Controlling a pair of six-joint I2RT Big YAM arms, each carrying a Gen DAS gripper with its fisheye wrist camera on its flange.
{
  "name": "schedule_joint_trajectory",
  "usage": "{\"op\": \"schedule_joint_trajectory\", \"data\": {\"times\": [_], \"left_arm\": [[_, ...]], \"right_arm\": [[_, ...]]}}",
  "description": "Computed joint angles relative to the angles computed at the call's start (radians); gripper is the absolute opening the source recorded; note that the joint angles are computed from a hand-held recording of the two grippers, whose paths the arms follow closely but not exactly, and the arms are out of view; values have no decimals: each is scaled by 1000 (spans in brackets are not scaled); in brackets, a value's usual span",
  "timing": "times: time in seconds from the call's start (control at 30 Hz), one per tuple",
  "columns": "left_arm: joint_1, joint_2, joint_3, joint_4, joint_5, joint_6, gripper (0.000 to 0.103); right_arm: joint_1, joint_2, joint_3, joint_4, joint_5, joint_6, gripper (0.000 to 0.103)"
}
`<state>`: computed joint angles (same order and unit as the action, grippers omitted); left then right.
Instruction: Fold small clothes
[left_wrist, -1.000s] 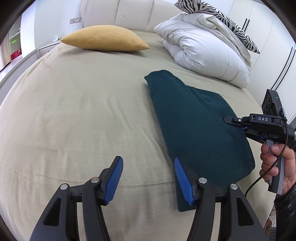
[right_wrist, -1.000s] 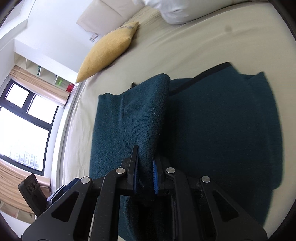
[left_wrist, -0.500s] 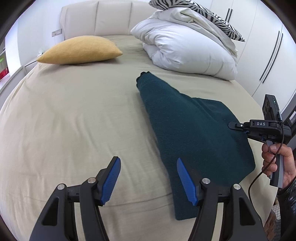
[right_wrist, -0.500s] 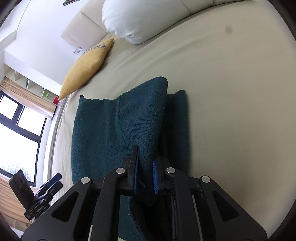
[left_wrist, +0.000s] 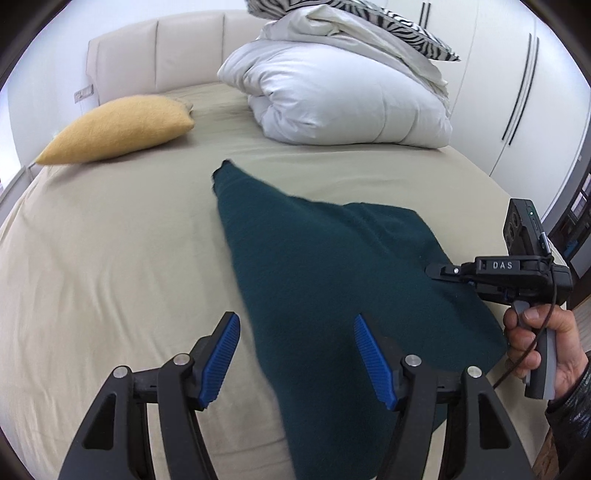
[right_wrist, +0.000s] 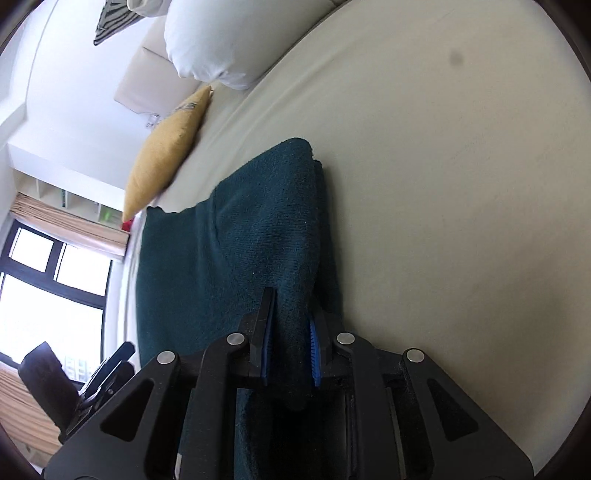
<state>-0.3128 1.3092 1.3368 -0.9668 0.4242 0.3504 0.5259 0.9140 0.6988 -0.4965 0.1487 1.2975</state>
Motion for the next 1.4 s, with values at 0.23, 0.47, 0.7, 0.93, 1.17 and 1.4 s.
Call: {"op": "schedule_joint_trajectory", "data": {"times": [0.23, 0.47, 0.7, 0.93, 1.17, 1.4], "left_arm": [[-88, 13, -60, 109, -129, 43, 76], [-16, 130, -16, -13, 1, -32, 95], [-43, 41, -60, 53, -86, -20, 88], [1, -41, -58, 134, -112, -92, 86], [-69, 32, -4, 195, -85, -52, 84], [-115, 187, 111, 107, -171, -39, 83]], "right_arm": [[49, -10, 80, -180, 97, 8, 18], [236, -26, 167, -342, 353, 67, 18], [281, 39, 194, -273, 314, -30, 17], [305, -68, 13, -135, 315, 115, 3], [342, -15, 170, -390, 406, 141, 12], [172, 12, 184, -203, 256, -100, 12]]}}
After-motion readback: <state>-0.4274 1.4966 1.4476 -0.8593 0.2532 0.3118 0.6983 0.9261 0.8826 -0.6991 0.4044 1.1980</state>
